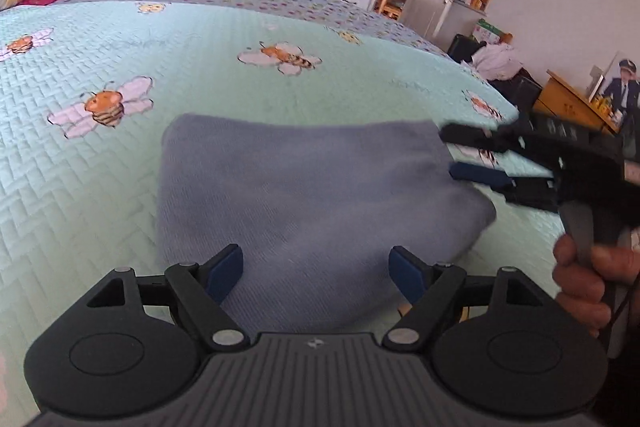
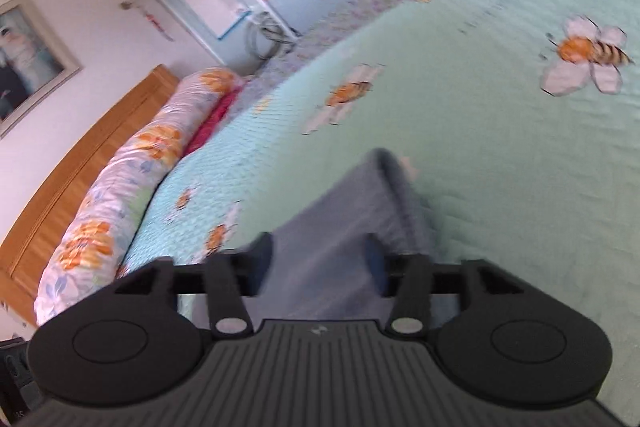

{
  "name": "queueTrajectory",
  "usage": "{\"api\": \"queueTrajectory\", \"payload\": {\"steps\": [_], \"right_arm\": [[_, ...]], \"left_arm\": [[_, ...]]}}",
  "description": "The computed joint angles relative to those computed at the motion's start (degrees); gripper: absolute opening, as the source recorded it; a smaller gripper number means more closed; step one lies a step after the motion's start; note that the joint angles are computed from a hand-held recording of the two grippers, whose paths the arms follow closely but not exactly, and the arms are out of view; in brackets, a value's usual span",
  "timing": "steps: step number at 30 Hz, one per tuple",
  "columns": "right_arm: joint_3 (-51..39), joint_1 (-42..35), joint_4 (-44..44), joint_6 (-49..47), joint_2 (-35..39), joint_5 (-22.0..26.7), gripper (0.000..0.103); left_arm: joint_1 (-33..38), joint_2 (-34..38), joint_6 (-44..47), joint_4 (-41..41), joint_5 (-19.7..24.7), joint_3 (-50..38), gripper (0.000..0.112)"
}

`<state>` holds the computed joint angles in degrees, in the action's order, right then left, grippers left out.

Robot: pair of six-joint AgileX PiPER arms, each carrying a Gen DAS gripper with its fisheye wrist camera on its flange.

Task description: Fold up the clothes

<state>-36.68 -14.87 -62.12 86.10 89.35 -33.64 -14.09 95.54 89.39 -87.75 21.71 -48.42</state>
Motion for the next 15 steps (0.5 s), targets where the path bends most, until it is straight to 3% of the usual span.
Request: {"api": "queueTrajectory", "payload": {"steps": [2,3,4,5,6,7,8,9,10,11,14,15], "right_arm": [[-2.96,-0.3,-0.9,1.82,3.71,-0.39,0.058],[-4.64,-1.11,-0.92,2.04,6.35,-0.48,0.051],[-6.57,-2.85,-2.71,3.82,9.2,-1.45,0.041],[-7.87,-4.38,-5.09,7.9,10.42,-1.46,0.008],[-8.85,-5.75,-6.54,11.27,11.44,-1.39,0.0],[-8.03,-6.84,-6.61,12.36,10.16,-2.52,0.001],[-6.43,-7.76,-4.7,11.15,8.56,-4.11,0.015],[-4.4,-7.59,-2.49,8.34,5.96,-4.52,0.035],[-2.89,-7.14,-1.54,6.98,3.85,-5.26,0.043],[-2.06,-6.75,-1.61,6.88,2.79,-6.87,0.048],[-5.04,-3.3,-5.93,10.68,3.78,-6.85,0.048],[-6.83,-1.97,-7.51,11.87,4.96,-5.31,0.048]], "left_arm": [[-1.55,1.0,3.8,-1.22,-2.03,0.19,0.087],[-1.78,1.35,5.8,-2.29,-2.24,0.29,0.088],[-2.06,1.26,6.47,-2.67,-2.66,0.41,0.088],[-2.12,0.68,5.33,-1.78,-2.82,0.51,0.088],[-1.83,-0.09,4.01,-0.9,-2.46,0.62,0.088],[-1.16,-0.69,3.7,-1.08,-0.93,0.74,0.088],[-0.37,-1.19,3.66,-1.57,1.06,0.83,0.088],[0.41,-1.65,3.6,-2.08,3.05,0.93,0.088],[0.37,-1.36,3.45,-2.17,4.17,0.53,0.088],[-0.05,-0.71,3.26,-2.07,4.88,-0.11,0.088],[-1.65,1.7,2.31,-1.01,6.23,-2.25,0.089],[-2.08,2.69,2.3,-0.36,6.38,-2.83,0.095]]}}
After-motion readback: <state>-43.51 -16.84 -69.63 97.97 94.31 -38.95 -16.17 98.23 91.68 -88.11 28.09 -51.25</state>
